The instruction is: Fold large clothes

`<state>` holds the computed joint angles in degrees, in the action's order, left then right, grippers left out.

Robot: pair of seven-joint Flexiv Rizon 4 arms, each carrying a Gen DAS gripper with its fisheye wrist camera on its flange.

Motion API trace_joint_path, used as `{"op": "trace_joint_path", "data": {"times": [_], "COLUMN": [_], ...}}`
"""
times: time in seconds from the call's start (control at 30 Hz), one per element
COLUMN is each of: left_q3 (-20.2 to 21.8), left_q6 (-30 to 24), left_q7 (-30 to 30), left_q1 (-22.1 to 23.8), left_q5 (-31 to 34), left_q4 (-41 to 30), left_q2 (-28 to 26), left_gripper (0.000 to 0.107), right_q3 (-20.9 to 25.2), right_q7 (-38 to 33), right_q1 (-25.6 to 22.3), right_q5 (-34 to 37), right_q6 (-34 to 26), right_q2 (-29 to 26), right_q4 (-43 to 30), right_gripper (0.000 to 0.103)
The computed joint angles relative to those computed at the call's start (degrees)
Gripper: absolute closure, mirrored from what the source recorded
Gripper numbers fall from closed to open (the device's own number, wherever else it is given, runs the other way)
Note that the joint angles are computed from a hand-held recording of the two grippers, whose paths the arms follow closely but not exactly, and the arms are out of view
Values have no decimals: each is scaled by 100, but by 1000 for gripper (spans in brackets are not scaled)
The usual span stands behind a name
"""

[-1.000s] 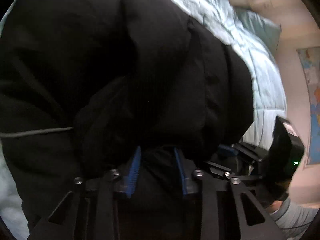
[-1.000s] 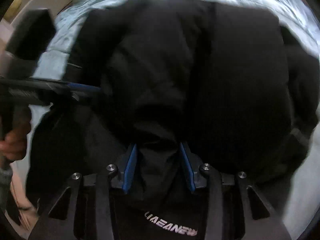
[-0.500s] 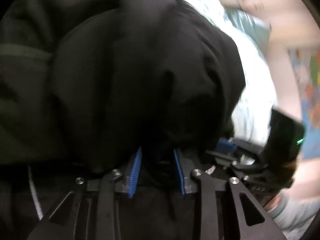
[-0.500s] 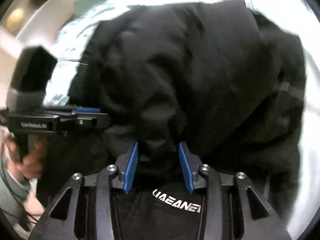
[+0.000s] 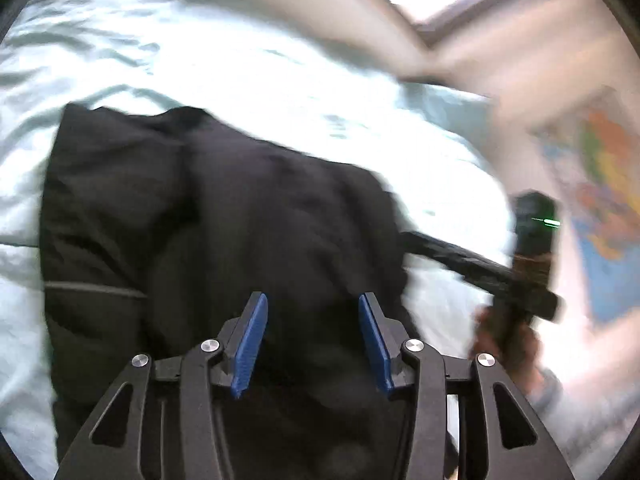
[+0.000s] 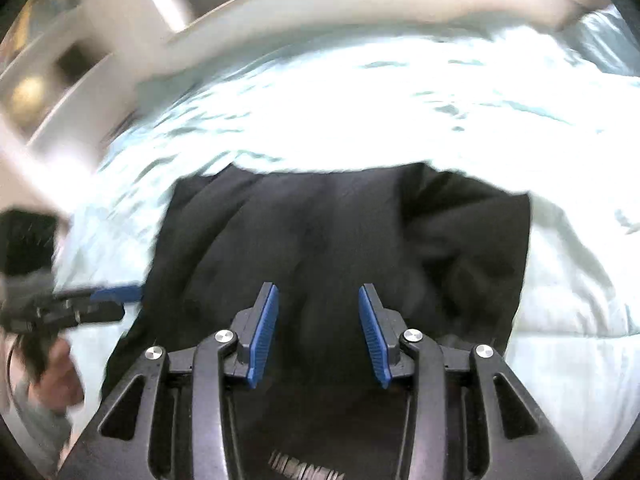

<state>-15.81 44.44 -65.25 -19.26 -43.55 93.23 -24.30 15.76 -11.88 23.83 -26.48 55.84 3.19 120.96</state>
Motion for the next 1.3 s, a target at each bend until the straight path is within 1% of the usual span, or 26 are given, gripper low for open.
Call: {"op": "trace_joint_path", "data": {"times": [0.03,0.07,0.1,0.13,0.17,0.2,0.27,0.3,0.37,0.4,0.43,0.47,0.5,0.53,0.6,0.63,0.7,0.73,0.83,0.9,1.0,1.1,1.23,1.3], "left_q3": [168,220,215,180,121,61,-11,-31,-66,-5,22,74,172,292,514,621,765,843,1057,1166,1264,1410,1558,1633], "left_q6": [-106,-256,-372,-402,-392,-406,-457,-450,-416,-326,-324,-344,-457,-482,-461,-397,-384,-361,-356,-354,-315,-451,-749,-987], "left_q7": [-513,-777,-975,-969,-940,-914,-862,-803,-630,-522,-436,-349,-245,-326,-392,-476,-464,-483,-475,-517,-660,-893,-1246,-1414], "left_q1": [-113,-110,-86,-9,40,97,181,208,325,250,276,310,395,387,421,413,442,448,478,483,482,555,688,790], "left_q5": [424,582,632,619,573,493,367,308,255,133,88,26,-45,-23,6,27,-91,-168,-300,-271,-93,216,755,1066], "left_q4": [-305,-448,-561,-573,-556,-511,-440,-376,-173,105,199,391,650,843,1138,1360,1686,1886,2294,2484,2669,2834,3015,3106], "left_q2": [-320,-501,-694,-775,-808,-777,-689,-616,-365,-105,4,215,508,737,1037,1267,1581,1790,2248,2502,2772,3079,3388,3520], "left_gripper": [59,62,76,84,85,85,85,84,84,84,83,82,77,66,56,56,56,56,56,56,56,56,56,55], "right_q3": [-59,-100,-117,-124,-135,-151,-160,-161,-136,-104,-73,-16,42,122,280,358,498,551,742,861,977,1090,1202,1275], "right_q7": [-101,-401,-541,-721,-788,-795,-776,-724,-535,-459,-411,-334,-294,-287,-262,-257,-225,-173,-34,109,346,582,808,1002], "right_q1": [-13,-1,40,72,109,131,155,165,161,156,155,165,174,184,256,306,400,439,629,753,889,1022,1177,1246], "right_q5": [183,567,744,938,1000,985,1051,1083,1084,1067,1036,968,948,984,1096,1175,1216,1178,1193,1232,1282,1349,1436,1543], "right_q6": [-33,-127,-188,-369,-488,-513,-584,-542,-322,-344,-388,-466,-538,-617,-917,-1131,-1531,-1626,-2155,-2425,-2556,-2684,-2943,-3018], "right_q2": [-164,-358,-592,-772,-904,-925,-872,-854,-621,-439,-314,-138,21,273,603,768,973,949,1056,1168,1291,1391,1504,1615], "right_q4": [-47,-123,-253,-370,-444,-441,-487,-503,-366,-285,-238,-172,-112,6,67,69,30,-13,-129,-177,-166,-158,-200,-158], "right_gripper": [58,58,60,67,70,71,71,69,67,66,63,63,63,63,61,57,52,51,51,51,51,50,49,45]}}
